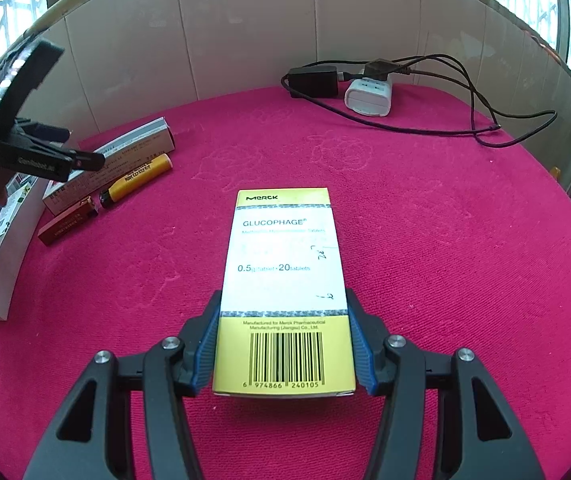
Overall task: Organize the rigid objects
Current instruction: 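Grasp the Glucophage box with the right tool while the left tool grasps the Liquid Sealant box, then carry both boxes over the white tray and open both tools to drop them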
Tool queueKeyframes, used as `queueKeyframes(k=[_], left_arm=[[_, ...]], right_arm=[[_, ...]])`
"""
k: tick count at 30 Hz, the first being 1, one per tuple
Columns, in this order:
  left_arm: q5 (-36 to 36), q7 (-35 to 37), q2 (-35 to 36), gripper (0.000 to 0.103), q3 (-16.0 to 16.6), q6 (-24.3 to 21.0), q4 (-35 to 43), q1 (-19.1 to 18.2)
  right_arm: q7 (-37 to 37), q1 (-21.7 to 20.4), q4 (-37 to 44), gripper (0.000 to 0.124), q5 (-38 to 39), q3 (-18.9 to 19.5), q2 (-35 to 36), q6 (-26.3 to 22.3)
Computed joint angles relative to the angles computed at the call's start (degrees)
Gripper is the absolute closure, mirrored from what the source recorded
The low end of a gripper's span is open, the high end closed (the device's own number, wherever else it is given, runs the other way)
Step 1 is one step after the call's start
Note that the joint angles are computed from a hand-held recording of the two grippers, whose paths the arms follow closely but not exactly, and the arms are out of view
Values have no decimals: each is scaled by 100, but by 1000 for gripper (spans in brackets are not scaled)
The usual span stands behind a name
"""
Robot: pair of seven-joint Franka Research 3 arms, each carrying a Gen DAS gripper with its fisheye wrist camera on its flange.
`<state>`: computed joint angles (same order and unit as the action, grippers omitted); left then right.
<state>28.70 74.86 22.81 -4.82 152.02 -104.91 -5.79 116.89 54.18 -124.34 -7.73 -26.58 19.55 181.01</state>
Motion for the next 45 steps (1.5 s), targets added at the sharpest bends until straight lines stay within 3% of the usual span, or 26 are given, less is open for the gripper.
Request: queueKeyframes(k=[4,7,10,12,20,23,33,37,41,45], left_arm=[[-868,743,140,0,-441,-20,46,393],[-1182,954,178,1,-466,-7,32,417],[-1369,1138,197,23,-508,-1,16,411],[-1586,1326,157,45,-594,53,-50,479],[-1530,1285,48,52,-455,464,-316,328],[-1320,883,-124,59,-263,861,-600,216],[-756,-307,-715,59,111,1947,-1377,114],[458,-1486,-1190,59,714,2439,-1876,-390],[1768,-2859,-1752,59,1028,2793,-2429,-641],[2819,-4139,-2235,59,994,3145,-2971,-516]], right_arm=[[-32,-53,3,68,47,67,-4,13],[-181,-335,-15,68,165,354,-37,77],[-301,-444,-43,68,336,491,-55,133],[-355,-384,-44,68,414,445,-51,129],[-524,-354,-38,68,582,433,-46,122],[-612,-417,-33,68,639,494,-47,129],[-648,-212,-35,68,704,305,-23,113],[-635,-156,-30,68,683,245,-15,100],[-612,-124,-29,68,664,210,-12,95],[-657,-240,-27,68,683,321,-20,119]])
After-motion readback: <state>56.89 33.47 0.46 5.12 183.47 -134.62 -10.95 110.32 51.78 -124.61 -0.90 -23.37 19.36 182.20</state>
